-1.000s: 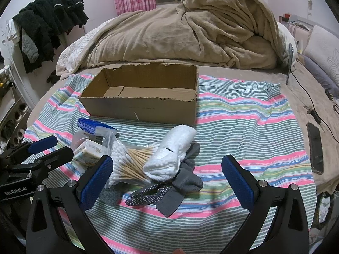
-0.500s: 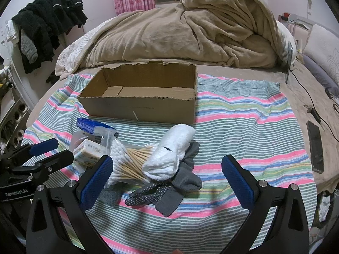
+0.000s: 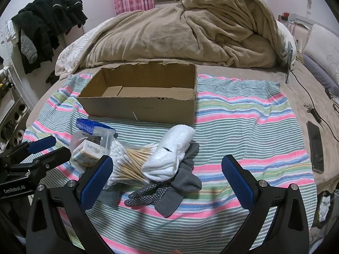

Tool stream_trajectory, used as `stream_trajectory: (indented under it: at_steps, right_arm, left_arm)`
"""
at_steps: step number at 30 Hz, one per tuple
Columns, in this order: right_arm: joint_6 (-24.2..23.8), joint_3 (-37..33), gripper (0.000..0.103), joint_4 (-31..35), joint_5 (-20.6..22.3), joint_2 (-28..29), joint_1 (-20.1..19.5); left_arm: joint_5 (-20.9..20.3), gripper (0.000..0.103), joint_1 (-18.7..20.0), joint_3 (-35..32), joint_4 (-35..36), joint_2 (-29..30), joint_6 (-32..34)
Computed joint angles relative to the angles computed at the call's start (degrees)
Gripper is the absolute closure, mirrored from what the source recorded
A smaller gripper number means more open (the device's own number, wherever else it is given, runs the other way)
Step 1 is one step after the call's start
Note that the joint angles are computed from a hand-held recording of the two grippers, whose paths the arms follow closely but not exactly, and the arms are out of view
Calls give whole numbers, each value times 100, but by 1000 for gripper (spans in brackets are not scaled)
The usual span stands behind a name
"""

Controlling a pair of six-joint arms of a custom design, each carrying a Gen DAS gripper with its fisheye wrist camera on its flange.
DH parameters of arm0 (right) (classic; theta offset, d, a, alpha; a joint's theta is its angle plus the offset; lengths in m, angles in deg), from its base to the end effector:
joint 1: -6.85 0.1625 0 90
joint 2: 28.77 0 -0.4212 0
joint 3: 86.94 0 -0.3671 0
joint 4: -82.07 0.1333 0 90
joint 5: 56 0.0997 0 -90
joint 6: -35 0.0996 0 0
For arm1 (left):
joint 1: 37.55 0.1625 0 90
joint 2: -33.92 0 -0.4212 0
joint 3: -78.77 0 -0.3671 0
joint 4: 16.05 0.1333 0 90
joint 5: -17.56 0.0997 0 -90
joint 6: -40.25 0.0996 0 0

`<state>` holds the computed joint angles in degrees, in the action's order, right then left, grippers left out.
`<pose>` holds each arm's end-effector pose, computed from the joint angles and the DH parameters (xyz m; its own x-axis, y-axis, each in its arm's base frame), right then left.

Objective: Organize objects

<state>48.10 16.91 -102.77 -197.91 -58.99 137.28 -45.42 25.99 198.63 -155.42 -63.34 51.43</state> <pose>0.4196 -0.4079 0.0011 -0.7742 -0.0177 0.6326 -0.4406 0.7327 -0.5187 -0.0249 -0.4508 0.4049 -0.7947 0.3647 -0.4852 0.5626 0.7427 -0.3632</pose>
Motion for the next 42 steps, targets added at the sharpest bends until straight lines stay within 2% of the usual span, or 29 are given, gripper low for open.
stream_trajectory:
  at_steps: [14, 17, 26, 32, 35, 38, 39, 42]
  right_arm:
    - [-109, -127, 0, 117, 32, 24, -181]
    - [-223, -200, 0, 123, -71, 86, -248]
    - [-334, -113, 1, 22, 293, 51, -613]
    - [-469, -217, 10, 60, 553, 138, -778]
    - [-508, -259, 22, 163, 661, 171, -821]
    - [-597, -252, 26, 127, 737, 203, -845]
    - [-661, -240, 33, 65, 801, 209, -858]
    - [-822, -186, 45, -78, 1035, 190, -905]
  left_arm:
    - [-108, 25, 215, -314, -259, 529, 259]
    - [-103, 25, 258, -397, -363, 685, 327]
    - [-93, 25, 506, -658, -608, 1210, 494]
    - [-141, 25, 548, -740, -644, 1340, 592]
    - [-152, 25, 503, -701, -650, 1314, 651]
    - [-91, 25, 510, -725, -599, 1382, 626]
    - [-102, 25, 527, -744, -573, 1400, 614]
    - [-23, 25, 502, -739, -566, 1421, 608]
